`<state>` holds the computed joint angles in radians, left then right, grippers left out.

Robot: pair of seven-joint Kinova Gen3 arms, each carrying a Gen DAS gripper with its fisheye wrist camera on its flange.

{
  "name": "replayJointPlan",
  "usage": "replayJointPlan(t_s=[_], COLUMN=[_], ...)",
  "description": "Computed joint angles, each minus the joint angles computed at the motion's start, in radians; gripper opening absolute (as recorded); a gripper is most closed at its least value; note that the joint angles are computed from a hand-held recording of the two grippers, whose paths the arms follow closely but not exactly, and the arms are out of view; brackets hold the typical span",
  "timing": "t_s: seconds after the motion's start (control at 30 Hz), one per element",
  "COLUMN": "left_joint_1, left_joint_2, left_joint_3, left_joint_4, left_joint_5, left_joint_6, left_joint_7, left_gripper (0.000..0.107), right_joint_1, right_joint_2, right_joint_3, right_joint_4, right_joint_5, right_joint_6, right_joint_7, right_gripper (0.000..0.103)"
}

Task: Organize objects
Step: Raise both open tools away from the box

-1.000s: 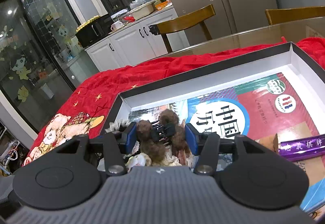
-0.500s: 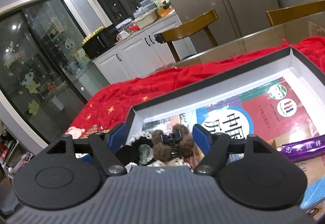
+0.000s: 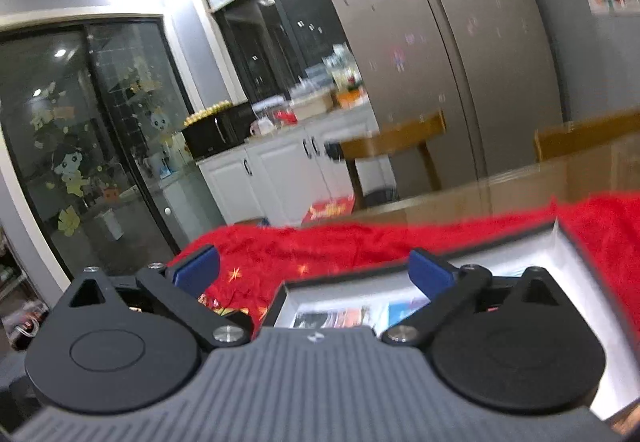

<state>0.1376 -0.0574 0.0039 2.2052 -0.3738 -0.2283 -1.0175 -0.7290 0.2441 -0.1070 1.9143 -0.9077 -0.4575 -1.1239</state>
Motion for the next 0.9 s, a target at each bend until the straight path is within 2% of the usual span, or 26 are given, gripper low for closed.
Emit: replayJointPlan(t_s=[0.07,0.13,0.17,0.23,0.3,0.43,0.5,0.6,0.63,0.7,0.77,0.83,0.9], left_joint_1=[0.018,-0.001,-0.006,0.013,0.024,0.075,0.100,0.218,0.239,0.226,0.166,0.168,0.185], left_joint_2=[-0.024,-0.052,-0.068,-0.097,-0.128,-0.194,-0.223,-0.255,-0.264,-0.282,-0.303,-0.308,-0.316], left_joint_3=[-0.021,0.000,0.012,0.004,0.007,-0.003,0.005,-0.061,-0.063,-0.021,0.064,0.091,0.105], left_joint_4=[0.007,0.022,0.030,0.037,0.051,0.072,0.072,0.083,0.088,0.102,0.121,0.128,0.121], left_joint_5=[-0.035,-0.004,0.030,0.052,0.084,0.122,0.149,0.122,0.118,0.160,0.216,0.249,0.289], left_joint_6=[-0.006,-0.022,-0.025,-0.019,-0.026,-0.013,0.021,0.042,0.044,0.050,0.050,0.071,0.129], left_joint_7=[0.022,-0.012,-0.045,-0.072,-0.102,-0.147,-0.174,-0.168,-0.172,-0.215,-0.254,-0.271,-0.271], left_gripper=[0.074,0.075,0.076,0.076,0.076,0.078,0.081,0.081,0.081,0.081,0.081,0.082,0.082], right_joint_1=[0.010,0.050,0.048,0.000,-0.079,-0.159,-0.215,-0.202,-0.200,-0.164,-0.156,-0.141,-0.124], right_joint_2=[-0.021,-0.044,-0.058,-0.087,-0.106,-0.140,-0.155,-0.174,-0.179,-0.188,-0.212,-0.244,-0.270], right_joint_3=[-0.039,-0.116,-0.130,-0.103,-0.059,-0.090,-0.085,-0.176,-0.201,-0.279,-0.307,-0.318,-0.321], right_joint_4=[0.009,0.016,0.021,0.026,0.038,0.068,0.095,0.138,0.153,0.198,0.247,0.284,0.323], right_joint_5=[-0.038,-0.085,-0.106,-0.151,-0.199,-0.307,-0.335,-0.376,-0.393,-0.409,-0.427,-0.459,-0.462], right_joint_6=[-0.047,-0.097,-0.115,-0.122,-0.171,-0.334,-0.415,-0.537,-0.578,-0.649,-0.681,-0.673,-0.654], right_joint_7=[0.077,0.159,0.199,0.281,0.362,0.502,0.519,0.542,0.542,0.502,0.450,0.408,0.366], right_gripper=[0.103,0.103,0.103,0.103,0.103,0.103,0.103,0.103,0.103,0.103,0.103,0.103,0.103])
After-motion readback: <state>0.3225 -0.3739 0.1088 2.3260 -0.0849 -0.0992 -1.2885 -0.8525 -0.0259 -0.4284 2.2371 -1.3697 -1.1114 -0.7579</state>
